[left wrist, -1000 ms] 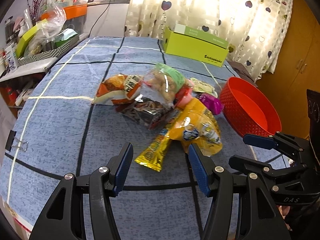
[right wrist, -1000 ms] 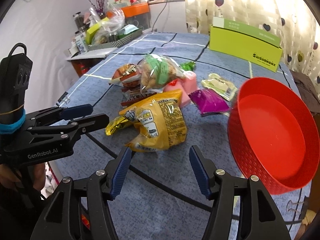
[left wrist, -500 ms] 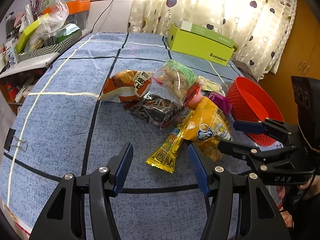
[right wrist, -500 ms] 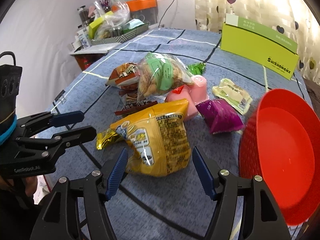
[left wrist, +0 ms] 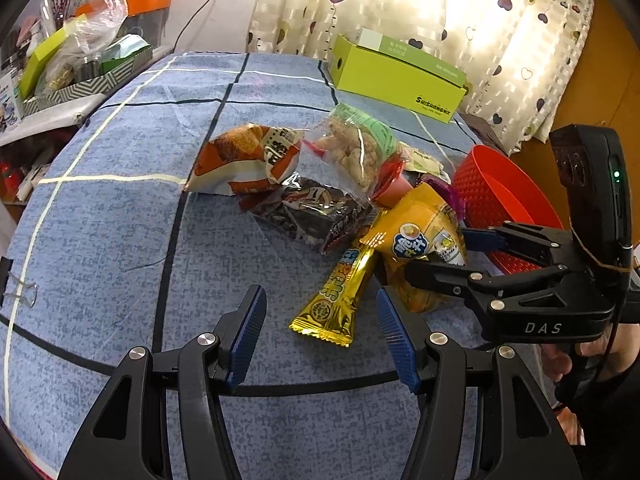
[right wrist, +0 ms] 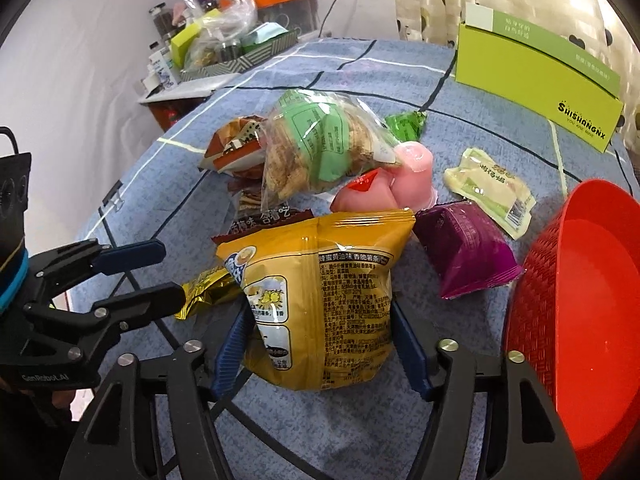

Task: Organize snacks
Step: 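Grasp the yellow chip bag with the right gripper while the left grasps the gold candy bar, then carry the chip bag with the right gripper while the left carries the candy bar to the red basket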

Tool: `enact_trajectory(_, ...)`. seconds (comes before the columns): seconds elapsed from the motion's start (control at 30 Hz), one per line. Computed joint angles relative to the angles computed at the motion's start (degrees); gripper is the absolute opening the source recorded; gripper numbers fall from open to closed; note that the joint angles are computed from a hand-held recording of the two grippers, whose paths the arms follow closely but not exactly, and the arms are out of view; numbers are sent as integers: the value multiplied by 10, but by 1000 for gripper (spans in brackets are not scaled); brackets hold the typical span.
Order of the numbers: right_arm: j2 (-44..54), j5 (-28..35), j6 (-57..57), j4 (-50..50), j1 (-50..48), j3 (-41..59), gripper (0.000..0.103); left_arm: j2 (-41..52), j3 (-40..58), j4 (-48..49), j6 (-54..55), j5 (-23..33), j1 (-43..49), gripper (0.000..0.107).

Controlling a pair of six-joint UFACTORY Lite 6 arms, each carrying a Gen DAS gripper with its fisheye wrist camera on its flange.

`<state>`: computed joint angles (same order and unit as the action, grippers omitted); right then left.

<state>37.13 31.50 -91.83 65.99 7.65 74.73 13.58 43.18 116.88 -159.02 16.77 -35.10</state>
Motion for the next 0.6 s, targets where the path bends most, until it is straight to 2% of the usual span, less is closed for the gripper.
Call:
enact_trajectory(0.13, -20, -5, -21, 23, -8, -21, 52, 19, 12, 42, -32, -5, 5, 59)
enact_trajectory(0.23, -39, 0, -35, 36, -19, -37, 50, 39, 25, 89, -66, -10, 10, 59)
enact_trajectory(0.43, -67, 20, -45, 44, -41, -61, 49, 91, 77, 41, 9, -16, 13, 59)
enact_trajectory(0.53, -75, 24, -44, 43, -50, -67, 49, 117, 101, 9, 47, -6, 7, 53)
enact_trajectory(0.6, -81, 26, -45, 45, -55, -73, 49, 128, 116, -47, 107, 4, -2, 38)
